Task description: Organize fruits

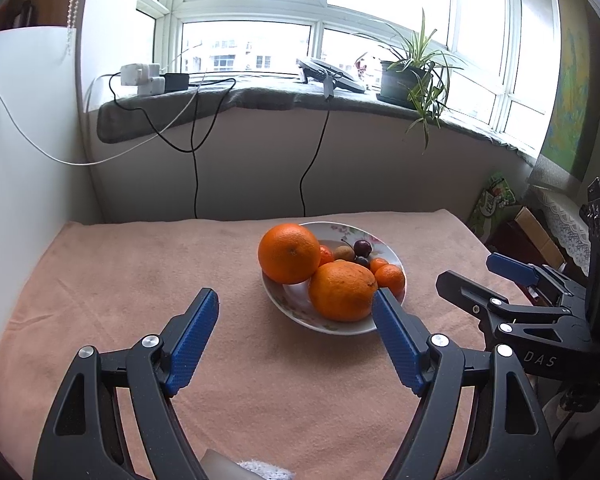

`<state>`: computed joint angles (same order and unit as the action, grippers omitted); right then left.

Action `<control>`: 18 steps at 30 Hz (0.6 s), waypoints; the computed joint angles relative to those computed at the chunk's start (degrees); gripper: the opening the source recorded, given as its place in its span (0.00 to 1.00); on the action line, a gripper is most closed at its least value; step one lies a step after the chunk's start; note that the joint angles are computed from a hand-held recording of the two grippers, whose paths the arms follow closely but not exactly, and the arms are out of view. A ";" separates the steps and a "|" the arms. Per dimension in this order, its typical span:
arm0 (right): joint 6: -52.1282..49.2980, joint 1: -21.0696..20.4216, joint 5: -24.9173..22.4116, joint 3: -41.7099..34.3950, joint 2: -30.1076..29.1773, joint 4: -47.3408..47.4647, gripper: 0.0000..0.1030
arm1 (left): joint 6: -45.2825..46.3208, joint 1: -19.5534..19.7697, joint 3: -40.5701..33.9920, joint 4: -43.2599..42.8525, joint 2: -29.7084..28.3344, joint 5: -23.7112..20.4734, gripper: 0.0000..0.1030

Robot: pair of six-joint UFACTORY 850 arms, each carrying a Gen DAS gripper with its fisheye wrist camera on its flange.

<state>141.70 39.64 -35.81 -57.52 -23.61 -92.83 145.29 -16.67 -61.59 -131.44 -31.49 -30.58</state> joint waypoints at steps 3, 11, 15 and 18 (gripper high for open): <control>-0.32 0.00 0.14 -0.20 -0.14 0.02 0.94 | 0.38 0.03 0.31 -0.56 0.20 -0.13 0.77; -0.32 -0.16 0.49 -0.35 -0.23 0.09 0.94 | 0.45 0.11 0.43 -0.82 0.29 -0.10 0.77; -0.24 -0.15 0.73 -0.38 -0.30 0.23 0.94 | 0.44 0.12 0.48 -0.89 0.31 -0.29 0.77; -0.20 -0.03 0.69 -0.43 -0.40 0.47 0.94 | 0.81 0.11 0.63 -1.10 0.36 -0.54 0.77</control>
<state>141.50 39.61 -35.12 -57.95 -24.01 -92.36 146.10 -16.56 -60.96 -132.55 -31.13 -31.13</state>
